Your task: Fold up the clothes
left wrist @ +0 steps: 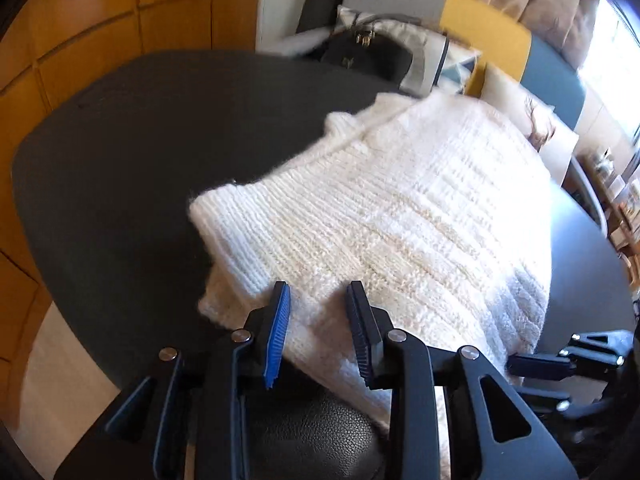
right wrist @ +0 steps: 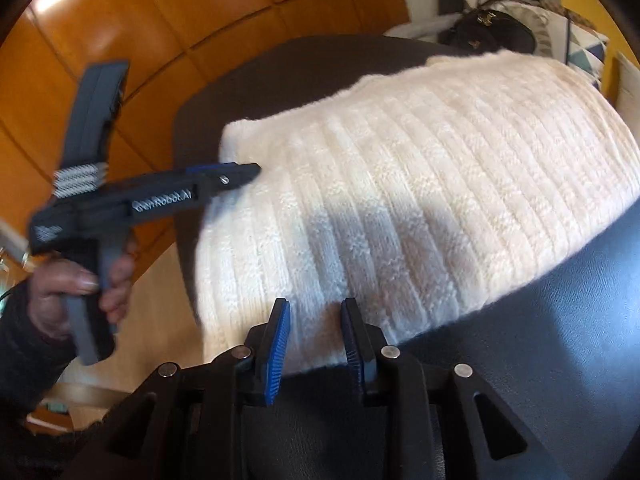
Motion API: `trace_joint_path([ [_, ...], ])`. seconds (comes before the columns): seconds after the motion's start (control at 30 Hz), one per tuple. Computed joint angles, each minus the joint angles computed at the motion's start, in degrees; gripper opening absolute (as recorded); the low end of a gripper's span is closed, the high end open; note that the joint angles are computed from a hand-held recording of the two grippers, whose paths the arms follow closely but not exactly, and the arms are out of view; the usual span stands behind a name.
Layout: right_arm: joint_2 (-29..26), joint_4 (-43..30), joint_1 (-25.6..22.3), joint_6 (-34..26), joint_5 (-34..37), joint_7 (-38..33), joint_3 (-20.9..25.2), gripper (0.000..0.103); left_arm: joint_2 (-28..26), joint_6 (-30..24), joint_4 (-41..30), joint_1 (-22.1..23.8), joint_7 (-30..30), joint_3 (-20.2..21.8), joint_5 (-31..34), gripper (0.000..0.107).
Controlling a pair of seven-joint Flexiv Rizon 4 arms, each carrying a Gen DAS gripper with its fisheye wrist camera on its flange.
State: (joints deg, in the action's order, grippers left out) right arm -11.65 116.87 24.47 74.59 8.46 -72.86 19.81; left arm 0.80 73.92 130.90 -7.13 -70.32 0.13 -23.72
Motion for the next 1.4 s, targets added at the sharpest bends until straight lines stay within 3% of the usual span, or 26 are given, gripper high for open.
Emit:
trace_joint_path([
  [0.03, 0.4, -0.5, -1.2, 0.0, 1.3, -1.7, 0.3, 0.026, 0.5, 0.8, 0.8, -0.1, 0.4, 0.2, -0.6, 0.033],
  [0.1, 1.4, -0.5, -2.3, 1.8, 0.1, -1.5, -1.9, 0.026, 1.5, 0.4, 1.3, -1.0, 4.0, 0.3, -8.3, 0.033],
  [0.23, 0.8, -0.7, -3.8, 6.1, -8.7, 7.0, -9.9, 0.026, 0.0, 4.0, -1.1, -3.3, 7.2, -1.1, -16.1, 0.037],
  [0.3, -1.4, -2.9, -6.5, 5.6, -9.1, 8.7, -10.9, 0.026, -2.7, 3.9, -3.9, -2.4, 2.3, -1.4, -8.6, 0.047],
  [0.37, -3.3, -5.2, -8.1, 0.6, -10.7, 10.4, -11.7, 0.026, -5.6, 0.3, -8.3, -1.2, -7.2, -0.5, 5.2, 0.047],
  [0.43, -5.4, -7.8, -9.5, -4.6, -12.0, 12.0, -12.5, 0.026, -5.9, -4.0, -9.6, -0.8, -11.6, 0.9, 12.2, 0.047],
  [0.57, -6.5, -10.2, -13.9, -4.9, -8.2, 5.5, -9.5, 0.025, -5.3, -2.3, -9.5, 0.2, -11.0, -0.5, 10.6, 0.048],
  [0.7, -7.9, -15.2, -16.4, -1.1, -5.4, 0.1, -7.8, 0.025, -8.2, 1.1, -12.4, 0.4, -3.4, -3.9, 0.5, 0.048],
  [0.8, -12.2, -22.6, -18.3, -5.8, -2.0, -2.4, -6.2, 0.025, -12.7, -0.9, -18.4, -0.9, -6.9, -2.8, 6.0, 0.049],
  [0.93, -18.9, -31.2, -16.2, -16.0, -6.9, 1.0, -11.4, 0.024, -16.1, -8.0, -24.4, -3.3, -15.2, 1.0, 17.9, 0.049],
  [1.0, -18.9, -31.4, -17.4, -14.8, -5.3, -0.6, -10.2, 0.024, -17.0, -10.2, -26.2, -3.3, -16.8, 1.1, 20.4, 0.049],
  [1.1, -18.2, -31.1, -18.5, -9.8, -3.7, -4.0, -8.4, 0.025, -17.5, -8.1, -26.9, -1.6, -14.9, -1.2, 17.4, 0.049],
  [1.17, -19.2, -33.3, -19.4, -9.9, -2.2, -7.6, -6.3, 0.025, -19.4, -8.6, -30.0, -2.0, -14.8, -1.4, 18.1, 0.049],
  [1.27, -22.8, -38.3, -18.1, -13.6, -2.6, -9.9, -6.1, 0.025, -22.6, -10.1, -34.9, -4.2, -16.5, 0.3, 22.6, 0.049],
  [1.37, -26.2, -43.0, -13.9, -21.5, -8.2, -6.7, -10.8, 0.025, -24.8, -13.6, -38.8, -6.6, -18.8, 2.6, 28.2, 0.049],
  [1.4, -26.8, -43.5, -13.9, -21.6, -8.5, -7.2, -10.8, 0.025, -25.3, -13.9, -39.3, -6.8, -19.2, 2.9, 29.2, 0.050],
])
